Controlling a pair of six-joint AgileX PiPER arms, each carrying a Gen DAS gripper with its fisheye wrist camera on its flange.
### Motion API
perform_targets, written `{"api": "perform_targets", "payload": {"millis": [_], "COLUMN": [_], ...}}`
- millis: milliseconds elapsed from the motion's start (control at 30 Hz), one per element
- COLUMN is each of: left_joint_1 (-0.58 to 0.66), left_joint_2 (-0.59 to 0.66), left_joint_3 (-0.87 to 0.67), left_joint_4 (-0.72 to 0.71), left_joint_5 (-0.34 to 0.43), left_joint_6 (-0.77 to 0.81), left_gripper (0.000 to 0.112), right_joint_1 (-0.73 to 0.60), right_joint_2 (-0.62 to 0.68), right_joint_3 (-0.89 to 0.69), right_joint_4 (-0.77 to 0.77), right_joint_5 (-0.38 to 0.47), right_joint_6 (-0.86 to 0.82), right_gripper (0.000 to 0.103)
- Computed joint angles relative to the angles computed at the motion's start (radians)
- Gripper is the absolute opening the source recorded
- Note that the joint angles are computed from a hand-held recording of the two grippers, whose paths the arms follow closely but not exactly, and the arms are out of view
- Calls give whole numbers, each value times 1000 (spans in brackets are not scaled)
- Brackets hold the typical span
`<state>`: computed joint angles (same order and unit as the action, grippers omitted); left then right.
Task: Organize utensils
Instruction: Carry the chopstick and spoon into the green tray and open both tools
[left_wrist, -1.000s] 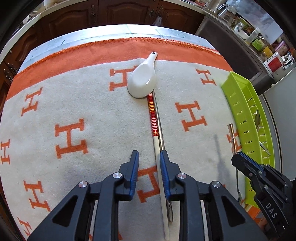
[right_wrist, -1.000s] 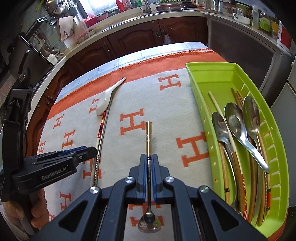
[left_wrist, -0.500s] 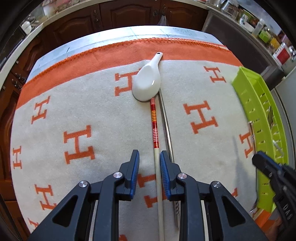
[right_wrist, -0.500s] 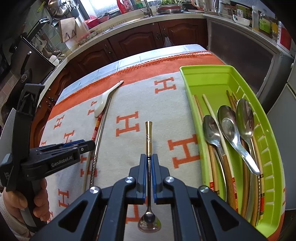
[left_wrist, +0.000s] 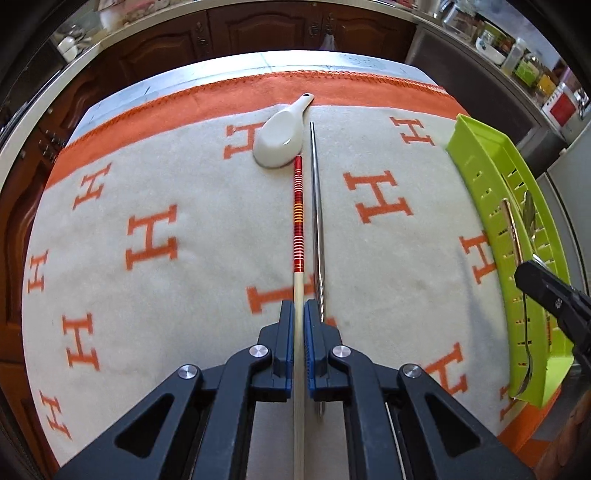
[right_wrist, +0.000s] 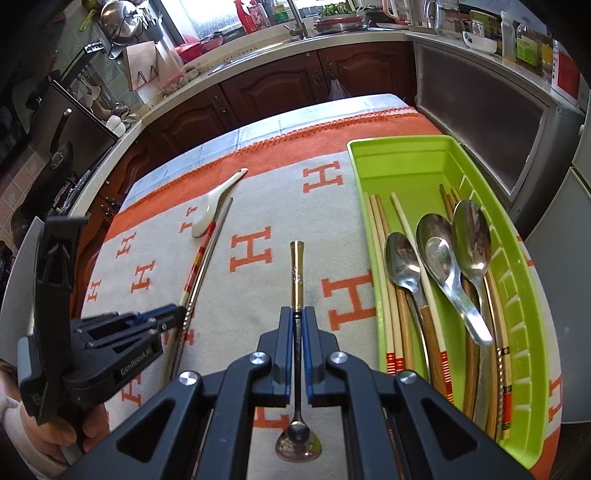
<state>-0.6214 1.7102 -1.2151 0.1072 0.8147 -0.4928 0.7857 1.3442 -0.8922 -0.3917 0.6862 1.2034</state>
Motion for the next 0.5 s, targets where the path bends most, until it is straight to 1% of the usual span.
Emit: {"api": "perform_targets", "payload": {"millis": [133, 267, 333, 400, 500], "left_joint_1": [-43, -118, -148, -179, -215], "left_joint_2": [-94, -148, -146, -129, -70], "left_joint_3": [48, 9, -32, -85, -181], "left_joint_4": [2, -7, -31, -52, -109], "left_joint_5": [13, 52, 63, 68, 70], "left_joint_6": [-69, -119, -123, -127, -115], "left_gripper": [3, 3, 3, 3, 3], "right_joint_1": [-13, -64, -107, -160, -274], "right_joint_2": [-56, -128, -165, -217, -290], "right_joint_3": [14, 42, 54, 60, 57], "right_joint_4": [31, 126, 192, 247, 356], "right_joint_5": [9, 3, 1, 23, 65], "right_joint_6": [-46, -135, -199, -267, -414], "right_gripper": [4, 4, 4, 4, 4]}}
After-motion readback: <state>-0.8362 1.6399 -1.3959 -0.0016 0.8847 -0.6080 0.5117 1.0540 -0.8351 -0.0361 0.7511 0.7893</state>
